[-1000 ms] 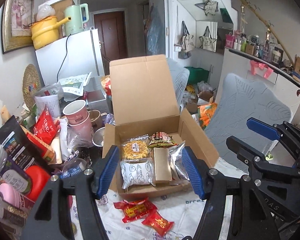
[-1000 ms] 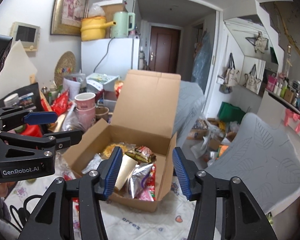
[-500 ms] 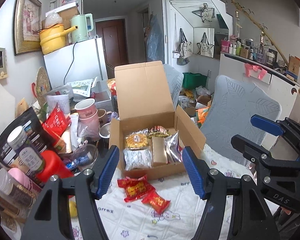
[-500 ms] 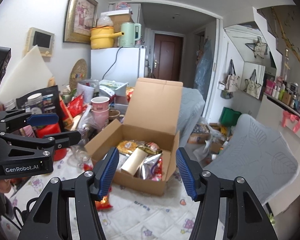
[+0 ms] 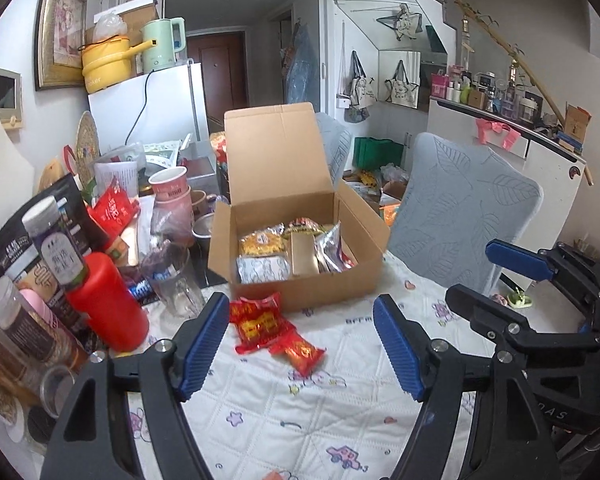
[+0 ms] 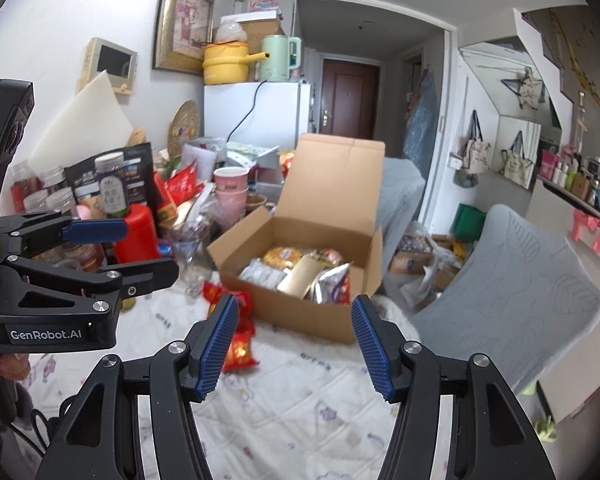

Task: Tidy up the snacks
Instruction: 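Withdraw both tools from the box toward the red snack packs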

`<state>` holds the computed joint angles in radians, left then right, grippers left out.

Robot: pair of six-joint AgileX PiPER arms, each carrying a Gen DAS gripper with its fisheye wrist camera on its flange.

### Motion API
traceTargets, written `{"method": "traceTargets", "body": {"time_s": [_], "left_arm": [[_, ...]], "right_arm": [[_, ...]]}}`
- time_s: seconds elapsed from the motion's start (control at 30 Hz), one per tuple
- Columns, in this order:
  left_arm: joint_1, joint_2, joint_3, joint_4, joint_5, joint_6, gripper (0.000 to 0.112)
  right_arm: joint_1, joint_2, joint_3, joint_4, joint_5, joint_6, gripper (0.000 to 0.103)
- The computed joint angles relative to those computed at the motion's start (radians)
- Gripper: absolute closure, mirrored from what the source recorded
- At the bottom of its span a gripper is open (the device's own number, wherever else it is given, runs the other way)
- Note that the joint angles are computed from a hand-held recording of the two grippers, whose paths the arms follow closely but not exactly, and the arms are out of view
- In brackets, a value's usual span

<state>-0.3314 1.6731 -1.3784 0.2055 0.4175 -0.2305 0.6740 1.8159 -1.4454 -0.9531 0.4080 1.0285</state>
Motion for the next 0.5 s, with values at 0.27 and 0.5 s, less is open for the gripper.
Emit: {"method": "traceTargets", "body": {"time_s": [0.27, 0.5], "left_arm": [[0.009, -0.036, 0.132, -0.097, -0.086, 0.094, 0.038], [0.022, -0.038, 0.212, -0.093, -0.137, 0.065, 0.038]], "right_arm": [[0.024, -0.011, 0.101, -0.103, -0.028, 0.167, 0.044], [0.019, 0.022, 0.132, -0.070, -0.065, 0.188, 0.044]]}}
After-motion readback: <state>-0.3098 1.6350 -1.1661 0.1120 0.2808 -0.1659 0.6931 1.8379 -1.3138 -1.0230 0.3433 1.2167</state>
